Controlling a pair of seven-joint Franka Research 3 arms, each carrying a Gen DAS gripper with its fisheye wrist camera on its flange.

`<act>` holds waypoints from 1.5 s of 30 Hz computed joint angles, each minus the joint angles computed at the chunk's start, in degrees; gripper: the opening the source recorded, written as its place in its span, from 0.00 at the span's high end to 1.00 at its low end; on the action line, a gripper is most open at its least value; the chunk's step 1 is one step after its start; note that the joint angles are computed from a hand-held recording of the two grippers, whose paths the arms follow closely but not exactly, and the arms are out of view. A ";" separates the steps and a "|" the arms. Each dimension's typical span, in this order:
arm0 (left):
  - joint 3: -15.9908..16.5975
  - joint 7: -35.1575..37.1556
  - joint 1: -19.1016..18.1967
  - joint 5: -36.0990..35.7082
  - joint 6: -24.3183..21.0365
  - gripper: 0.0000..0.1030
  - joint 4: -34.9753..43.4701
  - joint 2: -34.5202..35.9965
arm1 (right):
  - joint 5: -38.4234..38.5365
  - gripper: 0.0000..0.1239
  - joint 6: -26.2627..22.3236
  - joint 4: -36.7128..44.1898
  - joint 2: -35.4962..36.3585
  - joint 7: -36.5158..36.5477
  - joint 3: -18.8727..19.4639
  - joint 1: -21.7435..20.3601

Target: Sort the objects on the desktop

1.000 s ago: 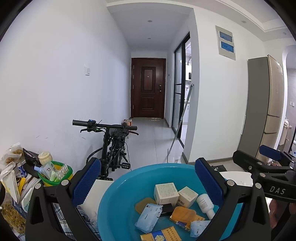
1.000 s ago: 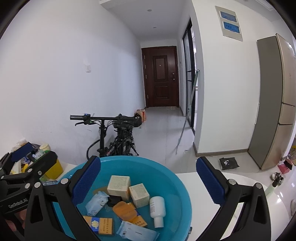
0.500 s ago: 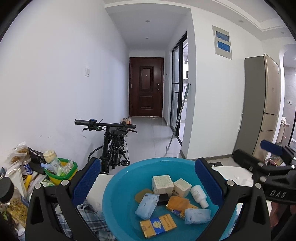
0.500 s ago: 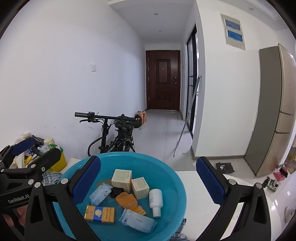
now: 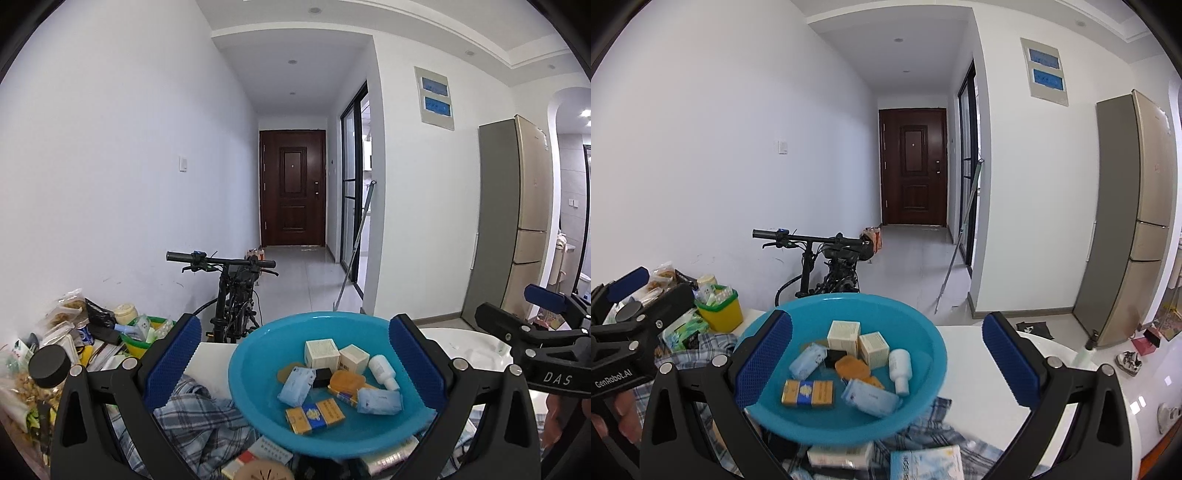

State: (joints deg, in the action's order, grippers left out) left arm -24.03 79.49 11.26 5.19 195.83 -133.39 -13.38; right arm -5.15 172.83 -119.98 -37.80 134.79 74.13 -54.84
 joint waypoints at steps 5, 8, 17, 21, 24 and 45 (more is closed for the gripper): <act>10.25 -5.21 -9.59 5.02 0.09 0.00 -5.79 -4.98 | -0.05 0.17 -0.13 -4.02 -1.99 0.95 -5.19 7.12; 12.30 -7.12 -11.38 7.14 0.08 0.00 -9.28 -8.34 | -0.88 0.17 -0.57 -5.79 -3.37 2.02 -7.46 10.54; 17.80 -10.81 -16.48 12.38 -1.35 0.00 -16.55 -18.10 | -3.43 0.17 -1.92 -10.54 -7.78 5.16 -13.85 20.21; 19.46 -11.19 -17.91 13.72 -1.53 0.00 -18.43 -21.32 | -4.30 0.17 -2.74 -12.00 -10.25 6.45 -16.01 23.36; 20.34 -11.18 -18.82 14.45 -1.93 0.00 -19.57 -23.48 | -4.88 0.17 -3.08 -12.55 -11.25 7.20 -16.89 24.84; 22.52 -10.42 -19.59 16.04 -0.03 0.00 -24.56 -24.72 | -6.81 0.17 -2.40 -15.95 -12.29 9.51 -15.64 26.44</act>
